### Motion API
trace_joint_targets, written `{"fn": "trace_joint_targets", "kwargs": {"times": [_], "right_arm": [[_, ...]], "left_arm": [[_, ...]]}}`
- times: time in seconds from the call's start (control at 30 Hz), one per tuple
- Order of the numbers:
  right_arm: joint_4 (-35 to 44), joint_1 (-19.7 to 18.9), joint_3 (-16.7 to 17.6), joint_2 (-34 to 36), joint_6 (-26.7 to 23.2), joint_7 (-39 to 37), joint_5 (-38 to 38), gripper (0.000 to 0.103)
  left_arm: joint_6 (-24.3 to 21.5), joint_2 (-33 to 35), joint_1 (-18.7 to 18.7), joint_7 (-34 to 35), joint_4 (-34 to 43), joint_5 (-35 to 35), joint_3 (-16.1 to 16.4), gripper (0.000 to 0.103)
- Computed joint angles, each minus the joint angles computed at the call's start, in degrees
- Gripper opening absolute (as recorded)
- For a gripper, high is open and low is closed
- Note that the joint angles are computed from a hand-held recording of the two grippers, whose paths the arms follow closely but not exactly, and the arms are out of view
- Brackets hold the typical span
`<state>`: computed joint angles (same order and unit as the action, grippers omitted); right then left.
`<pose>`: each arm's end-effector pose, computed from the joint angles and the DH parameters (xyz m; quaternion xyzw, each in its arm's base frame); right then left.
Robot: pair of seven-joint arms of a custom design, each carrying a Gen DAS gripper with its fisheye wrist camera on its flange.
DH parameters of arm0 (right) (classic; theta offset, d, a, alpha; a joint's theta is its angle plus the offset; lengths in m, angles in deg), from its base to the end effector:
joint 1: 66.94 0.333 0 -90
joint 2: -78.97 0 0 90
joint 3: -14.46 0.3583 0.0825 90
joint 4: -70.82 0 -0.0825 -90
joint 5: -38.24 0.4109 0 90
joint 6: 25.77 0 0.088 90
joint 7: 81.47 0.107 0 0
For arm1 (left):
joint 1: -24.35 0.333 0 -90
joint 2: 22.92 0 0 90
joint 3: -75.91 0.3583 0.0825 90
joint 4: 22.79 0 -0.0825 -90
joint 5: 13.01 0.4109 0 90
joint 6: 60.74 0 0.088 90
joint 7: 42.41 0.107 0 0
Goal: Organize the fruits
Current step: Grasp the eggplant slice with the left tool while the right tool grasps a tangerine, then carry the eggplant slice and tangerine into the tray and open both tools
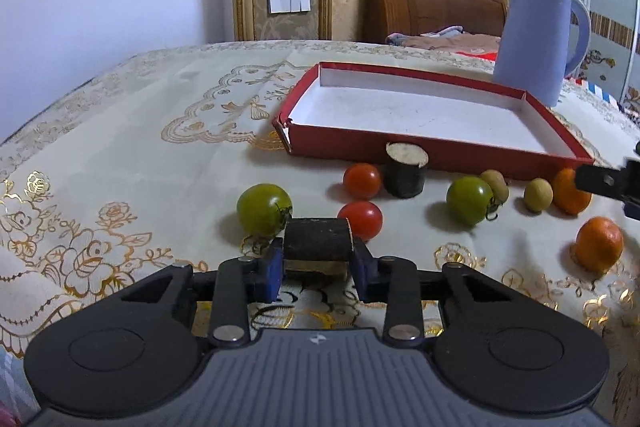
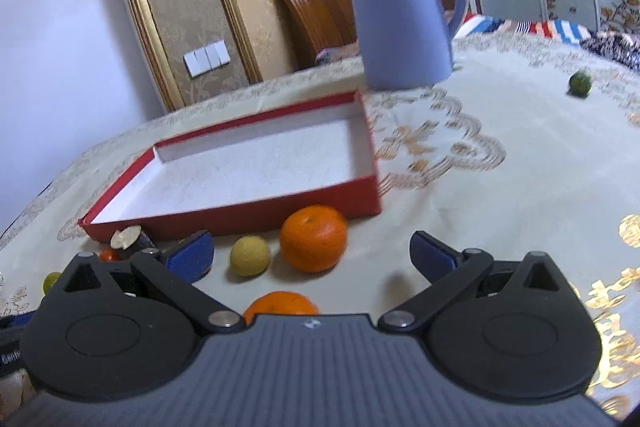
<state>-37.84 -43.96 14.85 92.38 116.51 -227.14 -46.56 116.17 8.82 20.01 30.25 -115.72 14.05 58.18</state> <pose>0.6162 0.2704 0.4409 -0.3810 0.7673 -0.3745 0.3546 0.7236 -0.2776 0.4464 -0.4861 0.7463 -0.3839 0.2435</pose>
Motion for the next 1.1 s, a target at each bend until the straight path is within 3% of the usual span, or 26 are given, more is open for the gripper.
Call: {"fn": "trace_joint_targets", "kwargs": {"times": [0.1,0.3,0.4,0.53,0.7,0.77,0.97,1.1], "right_arm": [[-2.9,-0.8,0.2,-2.4,-0.7,-5.6,4.1,0.103],[-7.7,-3.2,0.7,-5.8,5.0,-4.4,3.5,0.103],[-6.8,-3.2,1.3,-5.3,7.1,-3.6,-0.2,0.103],[-2.9,-2.3,1.7,-2.0,7.9,-9.4,0.1,0.103],[1.7,-1.1,1.3,2.0,8.1,-21.9,9.0,0.080],[2.2,-0.1,0.5,2.3,7.5,-22.7,9.3,0.075],[2.5,1.7,-0.5,2.7,5.8,-23.6,8.6,0.041],[2.3,1.9,-0.8,2.5,6.2,-23.1,7.3,0.041]], "left_arm": [[0.7,0.8,1.3,1.2,0.5,-0.5,-1.5,0.034],[4.3,1.8,1.3,0.1,0.3,0.7,-1.1,0.034],[4.1,2.1,2.2,0.0,0.5,1.5,-2.1,0.034],[3.6,2.1,2.0,-0.1,0.6,2.1,-1.9,0.034],[3.3,2.0,0.7,-0.8,0.9,2.6,-0.4,0.034],[3.5,2.0,0.6,-1.0,0.8,2.7,-0.2,0.034],[3.6,1.9,0.0,-1.5,0.9,3.3,0.7,0.034],[3.8,1.9,-0.3,-1.6,0.8,3.8,1.0,0.034]]}}
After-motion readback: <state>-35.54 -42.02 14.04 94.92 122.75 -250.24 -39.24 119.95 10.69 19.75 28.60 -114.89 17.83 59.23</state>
